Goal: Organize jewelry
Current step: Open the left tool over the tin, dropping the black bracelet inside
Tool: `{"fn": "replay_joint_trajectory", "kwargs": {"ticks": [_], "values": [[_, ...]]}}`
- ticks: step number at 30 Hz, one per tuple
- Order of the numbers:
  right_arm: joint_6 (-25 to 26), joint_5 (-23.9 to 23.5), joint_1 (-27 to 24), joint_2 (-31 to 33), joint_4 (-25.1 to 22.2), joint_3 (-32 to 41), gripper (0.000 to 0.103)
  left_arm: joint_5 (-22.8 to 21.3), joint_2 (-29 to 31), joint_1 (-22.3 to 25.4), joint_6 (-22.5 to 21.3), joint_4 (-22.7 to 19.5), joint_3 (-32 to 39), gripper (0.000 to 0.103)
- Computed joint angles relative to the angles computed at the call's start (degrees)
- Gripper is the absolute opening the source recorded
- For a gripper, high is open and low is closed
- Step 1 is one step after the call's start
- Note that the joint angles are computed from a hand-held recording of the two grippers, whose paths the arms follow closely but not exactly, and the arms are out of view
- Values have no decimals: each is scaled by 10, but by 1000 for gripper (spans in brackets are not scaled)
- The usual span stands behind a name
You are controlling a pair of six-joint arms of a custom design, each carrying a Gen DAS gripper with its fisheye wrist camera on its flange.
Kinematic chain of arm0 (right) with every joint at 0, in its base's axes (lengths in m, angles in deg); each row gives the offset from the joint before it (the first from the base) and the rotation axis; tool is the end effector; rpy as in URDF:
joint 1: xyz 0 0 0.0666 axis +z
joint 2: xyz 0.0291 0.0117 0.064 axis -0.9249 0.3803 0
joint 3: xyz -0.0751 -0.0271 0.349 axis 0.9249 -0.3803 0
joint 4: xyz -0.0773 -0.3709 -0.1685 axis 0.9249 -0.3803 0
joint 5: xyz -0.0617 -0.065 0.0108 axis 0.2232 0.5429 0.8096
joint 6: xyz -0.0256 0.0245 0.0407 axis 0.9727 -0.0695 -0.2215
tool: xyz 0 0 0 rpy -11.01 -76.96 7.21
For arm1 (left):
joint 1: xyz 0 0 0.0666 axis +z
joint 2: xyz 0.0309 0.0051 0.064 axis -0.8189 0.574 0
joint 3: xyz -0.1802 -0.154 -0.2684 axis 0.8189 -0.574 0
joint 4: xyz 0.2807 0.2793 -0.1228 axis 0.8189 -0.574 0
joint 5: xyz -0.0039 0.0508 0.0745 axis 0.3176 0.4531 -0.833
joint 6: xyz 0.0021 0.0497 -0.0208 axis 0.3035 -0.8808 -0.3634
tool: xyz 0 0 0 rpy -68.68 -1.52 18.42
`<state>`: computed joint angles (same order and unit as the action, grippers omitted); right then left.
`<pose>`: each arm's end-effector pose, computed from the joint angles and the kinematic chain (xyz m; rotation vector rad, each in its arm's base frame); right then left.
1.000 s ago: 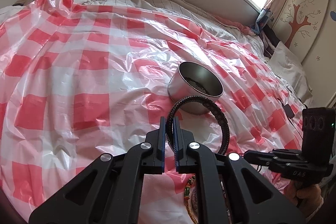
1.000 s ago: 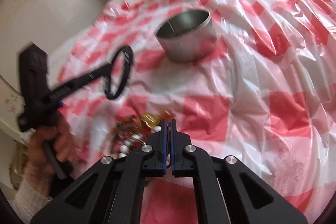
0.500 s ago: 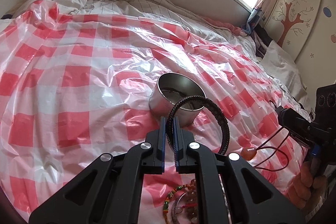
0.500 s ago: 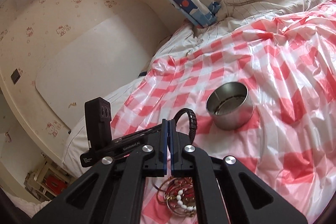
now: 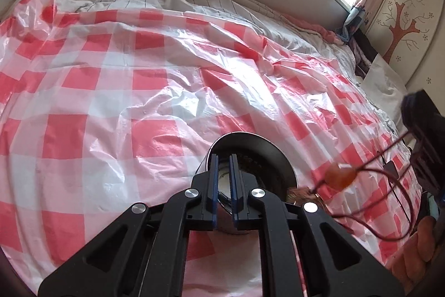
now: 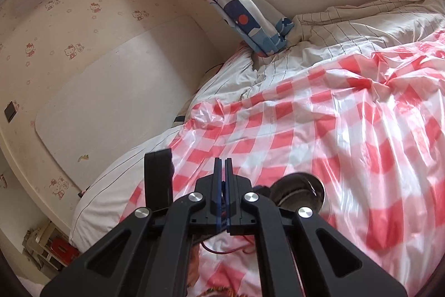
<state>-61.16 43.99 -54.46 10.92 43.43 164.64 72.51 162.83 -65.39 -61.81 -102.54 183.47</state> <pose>0.5272 0.1378 0.4351 -0.0096 1.9729 0.8951 0.6276 -0.1303 0.3975 0.3411 2.3839 -0.6058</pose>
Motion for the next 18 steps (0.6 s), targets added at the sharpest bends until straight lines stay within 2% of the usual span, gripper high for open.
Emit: {"fn": "replay_joint_trajectory", "kwargs": {"ticks": [3, 5, 6, 7, 8, 10, 14, 18], "values": [[17, 23, 3, 42, -38, 42, 3, 1, -13, 11, -2, 9, -18, 8], [33, 51, 6, 77, -106, 79, 7, 2, -29, 20, -2, 12, -39, 9], [37, 62, 7, 87, -130, 87, 15, 2, -38, 24, -3, 13, -51, 10], [37, 82, 9, 88, -147, 83, 44, 2, -49, 27, -8, 12, -65, 12], [31, 94, 10, 77, -142, 64, 57, 2, -59, 29, -13, 11, -77, 15], [22, 101, 10, 48, -130, 25, 57, 7, -82, 33, -30, 3, -104, 22], [24, 130, 21, -21, -152, -41, 57, 25, -142, 35, -79, -3, -174, 35], [24, 123, 44, -89, -182, -113, 57, 18, -191, 36, -114, -15, -234, 36]]}}
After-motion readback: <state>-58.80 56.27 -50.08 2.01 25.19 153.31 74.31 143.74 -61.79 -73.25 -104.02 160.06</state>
